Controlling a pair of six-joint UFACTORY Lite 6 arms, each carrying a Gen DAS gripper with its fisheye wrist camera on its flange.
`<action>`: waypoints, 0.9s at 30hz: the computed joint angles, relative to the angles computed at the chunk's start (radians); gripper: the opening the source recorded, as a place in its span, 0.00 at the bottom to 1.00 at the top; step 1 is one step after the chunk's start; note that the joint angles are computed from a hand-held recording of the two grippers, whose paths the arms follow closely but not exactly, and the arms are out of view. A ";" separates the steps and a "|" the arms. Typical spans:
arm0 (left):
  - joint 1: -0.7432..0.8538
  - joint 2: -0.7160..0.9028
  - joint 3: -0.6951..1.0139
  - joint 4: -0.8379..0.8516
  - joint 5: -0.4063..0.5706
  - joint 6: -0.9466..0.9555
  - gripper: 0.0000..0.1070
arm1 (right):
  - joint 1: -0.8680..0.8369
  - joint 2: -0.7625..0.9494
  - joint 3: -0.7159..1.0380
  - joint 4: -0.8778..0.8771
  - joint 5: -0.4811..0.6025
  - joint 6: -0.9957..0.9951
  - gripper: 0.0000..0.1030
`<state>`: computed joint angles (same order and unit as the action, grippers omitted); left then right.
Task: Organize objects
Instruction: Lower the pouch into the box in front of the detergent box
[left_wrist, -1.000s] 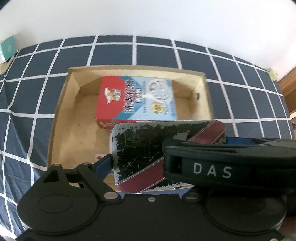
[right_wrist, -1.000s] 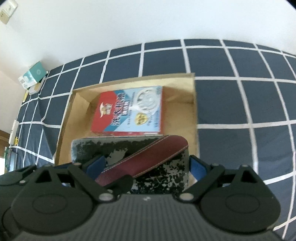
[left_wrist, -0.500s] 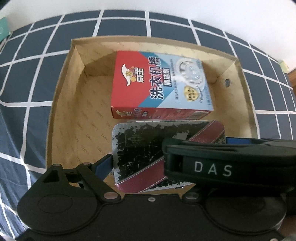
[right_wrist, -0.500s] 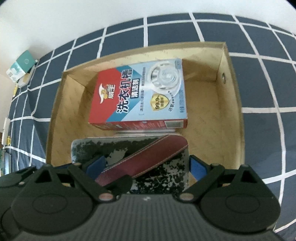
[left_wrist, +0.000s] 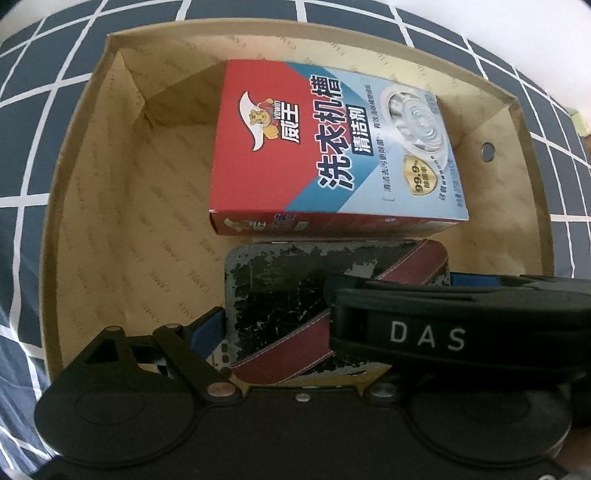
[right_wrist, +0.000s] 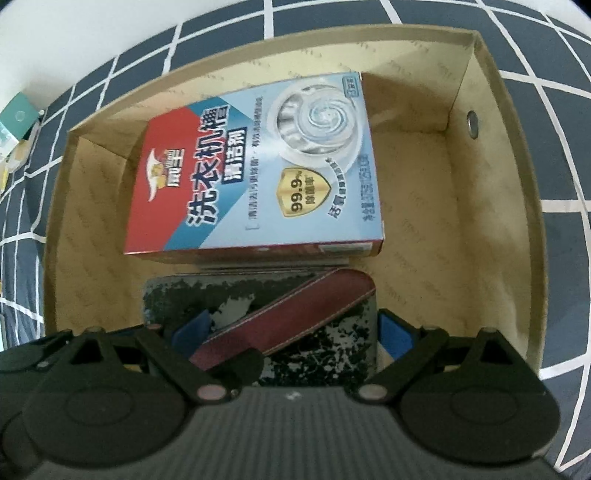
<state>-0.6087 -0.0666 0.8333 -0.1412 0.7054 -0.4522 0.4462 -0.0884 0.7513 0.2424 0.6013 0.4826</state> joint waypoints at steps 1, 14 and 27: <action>0.004 0.007 0.002 -0.005 -0.004 0.009 0.81 | -0.002 0.006 0.001 0.000 -0.003 -0.003 0.93; 0.036 0.047 -0.004 -0.055 -0.028 0.091 0.83 | -0.025 0.049 0.005 0.028 -0.012 -0.037 0.93; 0.054 -0.095 -0.024 0.004 0.055 0.059 0.85 | -0.035 0.006 0.034 -0.011 0.034 -0.007 0.93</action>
